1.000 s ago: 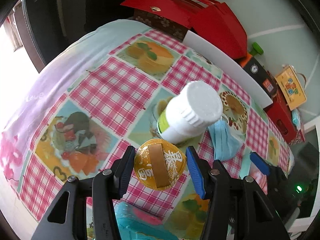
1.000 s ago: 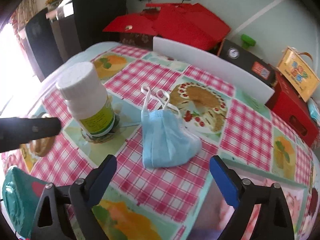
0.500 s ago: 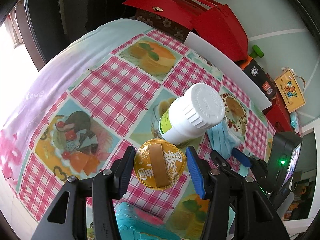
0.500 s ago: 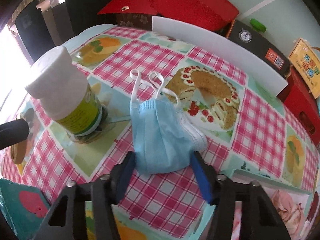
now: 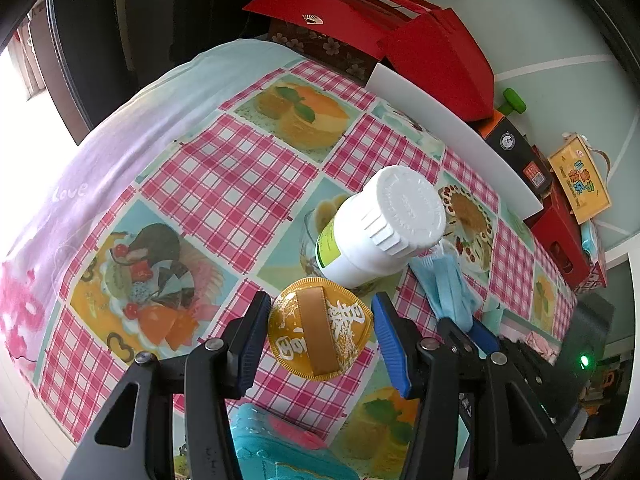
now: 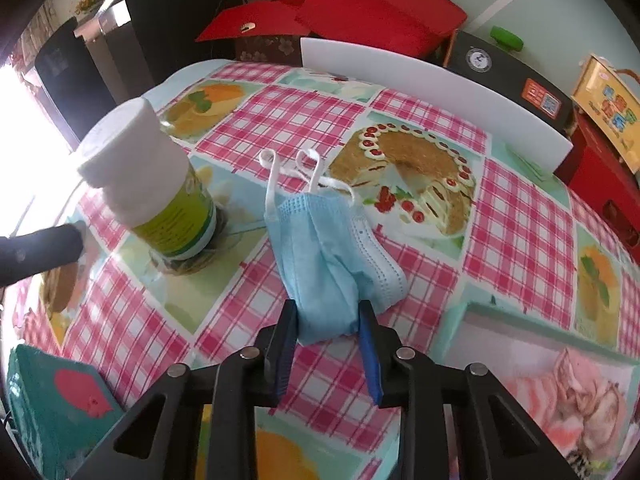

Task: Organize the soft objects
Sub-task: 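Grasp the blue face mask with the right gripper while the left gripper holds the cup, then carry the orange cup and the blue mask over the tray with both grippers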

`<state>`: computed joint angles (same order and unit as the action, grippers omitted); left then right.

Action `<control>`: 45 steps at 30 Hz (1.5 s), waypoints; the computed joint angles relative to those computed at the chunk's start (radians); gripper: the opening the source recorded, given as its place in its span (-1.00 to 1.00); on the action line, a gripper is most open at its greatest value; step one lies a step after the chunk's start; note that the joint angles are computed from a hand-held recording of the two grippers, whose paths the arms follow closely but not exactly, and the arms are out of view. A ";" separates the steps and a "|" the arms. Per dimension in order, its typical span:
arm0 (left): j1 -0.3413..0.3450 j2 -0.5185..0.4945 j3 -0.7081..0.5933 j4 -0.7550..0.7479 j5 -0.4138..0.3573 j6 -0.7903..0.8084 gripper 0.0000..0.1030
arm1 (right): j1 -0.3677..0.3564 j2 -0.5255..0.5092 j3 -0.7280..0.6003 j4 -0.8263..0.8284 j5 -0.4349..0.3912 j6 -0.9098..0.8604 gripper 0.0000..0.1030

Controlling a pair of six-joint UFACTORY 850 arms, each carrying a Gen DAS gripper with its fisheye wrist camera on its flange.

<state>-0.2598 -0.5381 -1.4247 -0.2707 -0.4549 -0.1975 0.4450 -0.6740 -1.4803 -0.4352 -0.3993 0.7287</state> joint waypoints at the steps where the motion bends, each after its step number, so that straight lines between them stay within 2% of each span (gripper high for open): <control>1: 0.000 0.000 0.000 0.001 0.000 0.001 0.04 | 0.001 0.013 0.017 -0.016 0.009 0.021 -0.42; 11: -0.014 0.028 0.019 0.036 0.029 -0.006 0.04 | 0.029 0.146 0.173 -0.225 0.085 0.289 -0.42; 17: -0.030 0.062 0.036 0.053 0.058 0.001 0.04 | 0.043 0.239 0.268 -0.458 0.108 0.566 -0.42; 23: -0.053 0.104 0.060 0.014 0.098 0.071 0.04 | 0.056 0.352 0.373 -0.724 0.087 0.877 -0.42; 26: -0.073 0.128 0.074 0.013 0.120 0.093 0.04 | 0.063 0.420 0.436 -0.824 0.039 1.017 -0.42; 32: -0.124 0.158 0.086 0.040 0.148 0.115 0.04 | 0.073 0.531 0.543 -0.877 -0.091 1.144 -0.42; 42: -0.216 0.171 0.090 -0.128 0.132 0.394 0.04 | 0.045 0.663 0.693 -0.839 -0.143 1.243 -0.42; 45: -0.241 0.169 0.091 -0.130 0.120 0.421 0.04 | 0.044 0.686 0.720 -0.822 -0.148 1.250 -0.42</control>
<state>-0.5011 -0.3692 -1.3334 -0.4004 -0.3346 0.2231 0.4891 0.0119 -0.7602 -1.2568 -0.5474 1.9786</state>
